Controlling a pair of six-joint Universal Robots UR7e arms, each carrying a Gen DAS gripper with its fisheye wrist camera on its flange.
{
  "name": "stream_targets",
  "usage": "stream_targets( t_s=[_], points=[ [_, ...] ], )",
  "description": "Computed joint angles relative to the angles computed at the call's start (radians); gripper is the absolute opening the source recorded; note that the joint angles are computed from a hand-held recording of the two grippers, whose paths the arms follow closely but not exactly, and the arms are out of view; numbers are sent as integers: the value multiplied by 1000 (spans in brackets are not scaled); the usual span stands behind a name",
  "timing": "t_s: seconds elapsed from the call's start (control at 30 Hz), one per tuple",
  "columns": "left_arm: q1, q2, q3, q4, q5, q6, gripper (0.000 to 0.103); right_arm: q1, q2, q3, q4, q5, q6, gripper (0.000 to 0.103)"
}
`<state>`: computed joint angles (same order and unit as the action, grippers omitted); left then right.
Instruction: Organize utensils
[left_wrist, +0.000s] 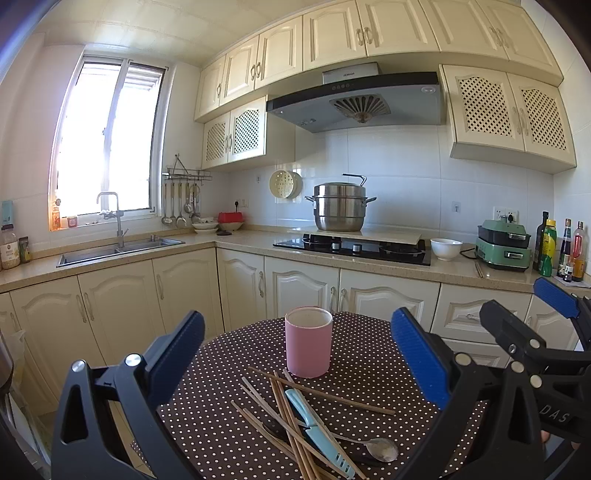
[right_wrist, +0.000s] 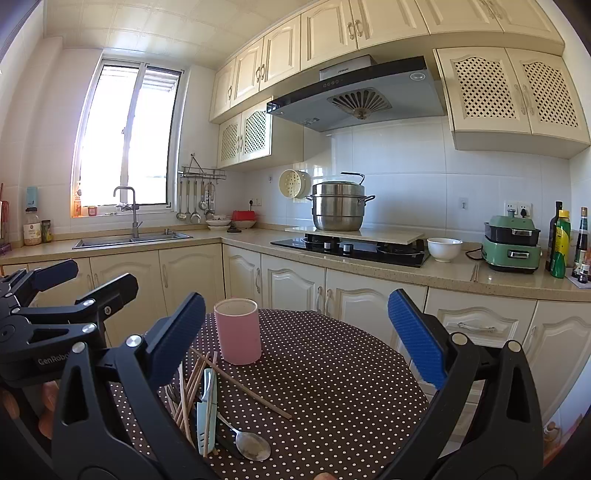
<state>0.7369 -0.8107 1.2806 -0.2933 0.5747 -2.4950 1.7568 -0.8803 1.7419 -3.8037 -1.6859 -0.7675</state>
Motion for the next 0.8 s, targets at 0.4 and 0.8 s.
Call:
stream_targets(
  t_s=[0.4, 0.8],
  points=[
    [34, 59, -121, 218, -2, -138, 99, -11, 9, -35, 112, -22, 44, 97],
    [182, 334, -671, 1070, 117, -789, 71, -11, 105, -188, 353, -182, -24, 97]
  ],
)
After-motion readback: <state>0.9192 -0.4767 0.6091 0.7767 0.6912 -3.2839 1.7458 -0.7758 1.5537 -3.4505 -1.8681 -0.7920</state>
